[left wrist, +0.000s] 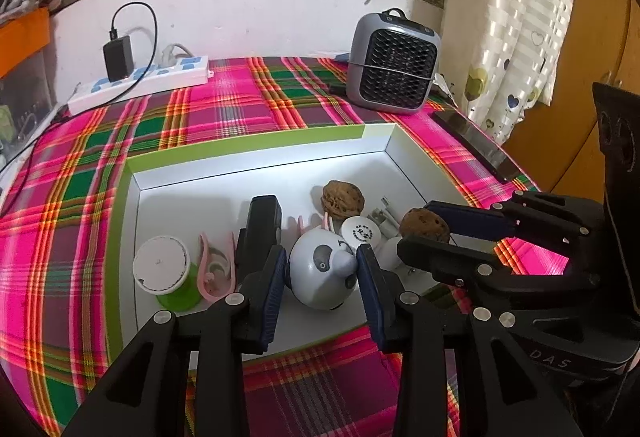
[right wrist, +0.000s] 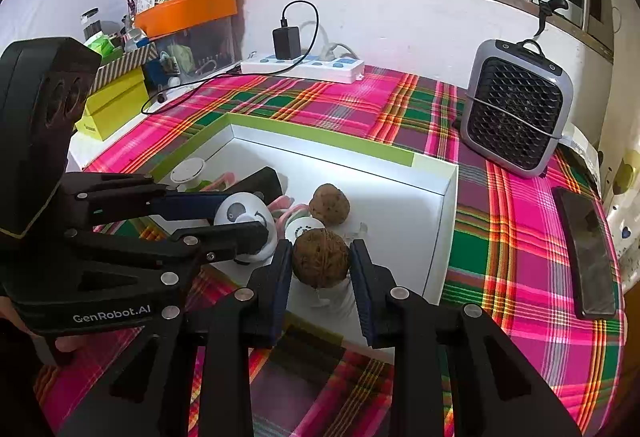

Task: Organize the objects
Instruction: 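Carry the panda ball into the box with the left tool while the right tool carries the walnut there, then open both tools to release the panda ball and walnut, then withdraw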

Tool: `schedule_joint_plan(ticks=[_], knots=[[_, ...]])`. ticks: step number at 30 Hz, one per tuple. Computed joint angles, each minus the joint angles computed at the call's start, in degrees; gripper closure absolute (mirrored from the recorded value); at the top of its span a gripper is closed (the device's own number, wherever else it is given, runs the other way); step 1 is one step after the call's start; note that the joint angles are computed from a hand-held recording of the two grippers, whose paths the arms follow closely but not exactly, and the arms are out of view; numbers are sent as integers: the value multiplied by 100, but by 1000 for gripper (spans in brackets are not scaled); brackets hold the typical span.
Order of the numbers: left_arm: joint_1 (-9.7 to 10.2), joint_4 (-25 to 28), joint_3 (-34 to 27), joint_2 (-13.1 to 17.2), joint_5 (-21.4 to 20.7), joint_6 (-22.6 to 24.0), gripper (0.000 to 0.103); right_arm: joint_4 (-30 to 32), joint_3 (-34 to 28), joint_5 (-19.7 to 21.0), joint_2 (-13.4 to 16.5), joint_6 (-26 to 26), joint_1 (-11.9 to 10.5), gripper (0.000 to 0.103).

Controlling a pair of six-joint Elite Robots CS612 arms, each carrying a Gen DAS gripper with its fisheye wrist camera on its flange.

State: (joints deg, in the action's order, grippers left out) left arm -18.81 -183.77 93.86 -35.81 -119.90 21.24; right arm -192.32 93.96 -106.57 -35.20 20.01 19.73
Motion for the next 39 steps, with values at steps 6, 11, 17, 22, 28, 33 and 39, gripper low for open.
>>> schedule_joint_plan(ticks=[6, 11, 17, 22, 28, 33, 39], knots=[[50, -161, -14, 6, -50, -208, 66, -5, -21, 52, 8, -63, 5, 73], [91, -287, -6, -7, -54, -397, 66, 26, -100, 147, 45, -203, 23, 73], [133, -393, 42, -47, -113, -507, 66, 79, -161, 204, 87, -240, 29, 73], [161, -518, 114, -90, -139, -533, 66, 57, -179, 192, 102, -222, 23, 72], [210, -647, 219, -141, -187, -527, 66, -30, -129, 72, 76, -205, 62, 64], [245, -782, 332, -181, -169, -513, 66, -186, -41, -113, 16, -124, 116, 63], [253, -935, 523, -240, -118, -402, 66, -156, 51, -261, -55, 62, 198, 63]])
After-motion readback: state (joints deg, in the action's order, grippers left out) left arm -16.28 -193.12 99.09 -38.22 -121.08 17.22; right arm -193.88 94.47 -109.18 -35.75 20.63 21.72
